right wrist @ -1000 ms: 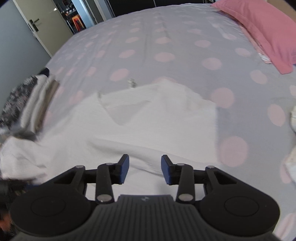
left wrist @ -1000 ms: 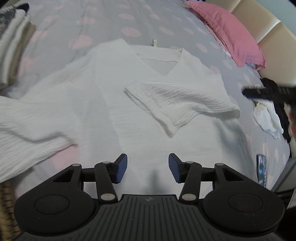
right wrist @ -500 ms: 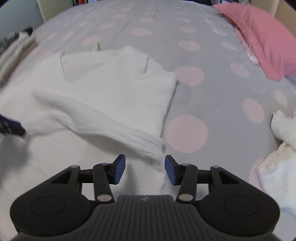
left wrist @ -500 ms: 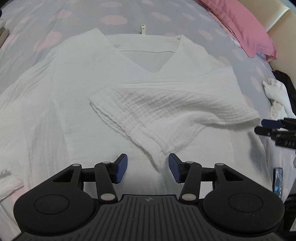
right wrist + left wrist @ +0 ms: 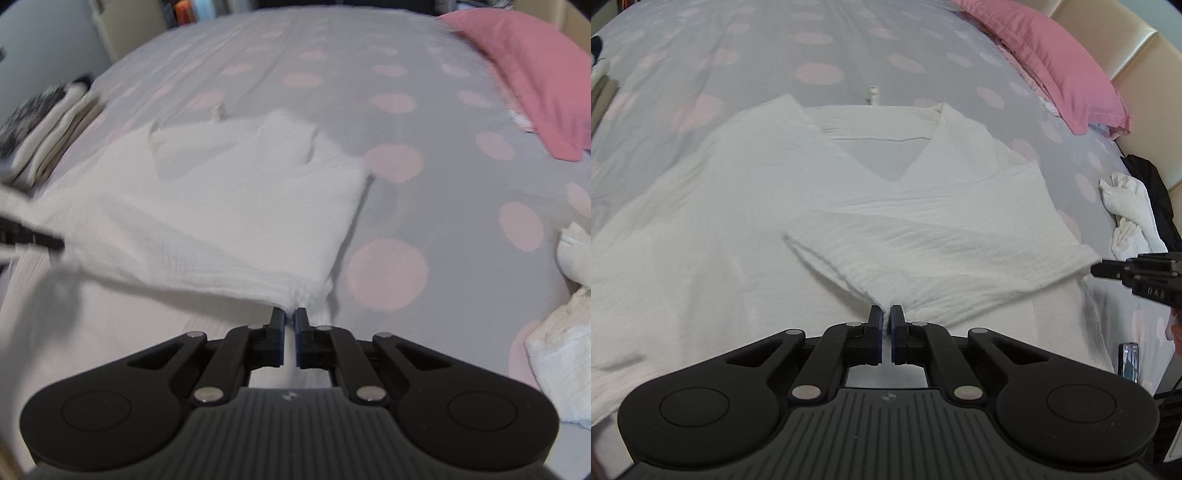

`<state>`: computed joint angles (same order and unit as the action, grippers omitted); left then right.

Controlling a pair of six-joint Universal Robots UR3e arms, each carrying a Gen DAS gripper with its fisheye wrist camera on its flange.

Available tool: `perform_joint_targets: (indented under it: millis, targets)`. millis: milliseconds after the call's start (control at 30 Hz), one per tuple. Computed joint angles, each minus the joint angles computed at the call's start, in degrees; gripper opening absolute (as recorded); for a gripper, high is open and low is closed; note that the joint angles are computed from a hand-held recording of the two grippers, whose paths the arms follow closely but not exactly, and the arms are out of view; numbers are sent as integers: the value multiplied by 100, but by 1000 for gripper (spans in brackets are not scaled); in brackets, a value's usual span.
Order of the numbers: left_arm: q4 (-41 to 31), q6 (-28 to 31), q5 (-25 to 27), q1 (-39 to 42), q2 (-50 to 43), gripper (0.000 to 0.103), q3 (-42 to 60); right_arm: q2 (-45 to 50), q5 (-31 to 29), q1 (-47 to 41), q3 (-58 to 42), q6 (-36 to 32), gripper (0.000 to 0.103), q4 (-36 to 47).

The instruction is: Fold clothes

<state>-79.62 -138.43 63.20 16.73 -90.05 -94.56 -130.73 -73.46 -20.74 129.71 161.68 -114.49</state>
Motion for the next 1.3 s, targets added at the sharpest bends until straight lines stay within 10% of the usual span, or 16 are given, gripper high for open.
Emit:
perform_joint_targets:
  millis: [333, 533, 1033, 1300]
  targets:
    - [377, 271, 677, 14, -56, 6, -427, 776, -551, 632, -83, 190, 6, 169]
    - [498, 168, 259, 249, -198, 44, 7, 295, -67, -81, -263, 122, 12, 541]
    - [1901, -498, 487, -562, -1727, 43, 815, 2708, 821, -897, -616, 2118, 37, -2578]
    - [2290, -483, 290, -603, -2095, 18, 774, 4448, 576, -492, -1191, 2778, 38, -3833]
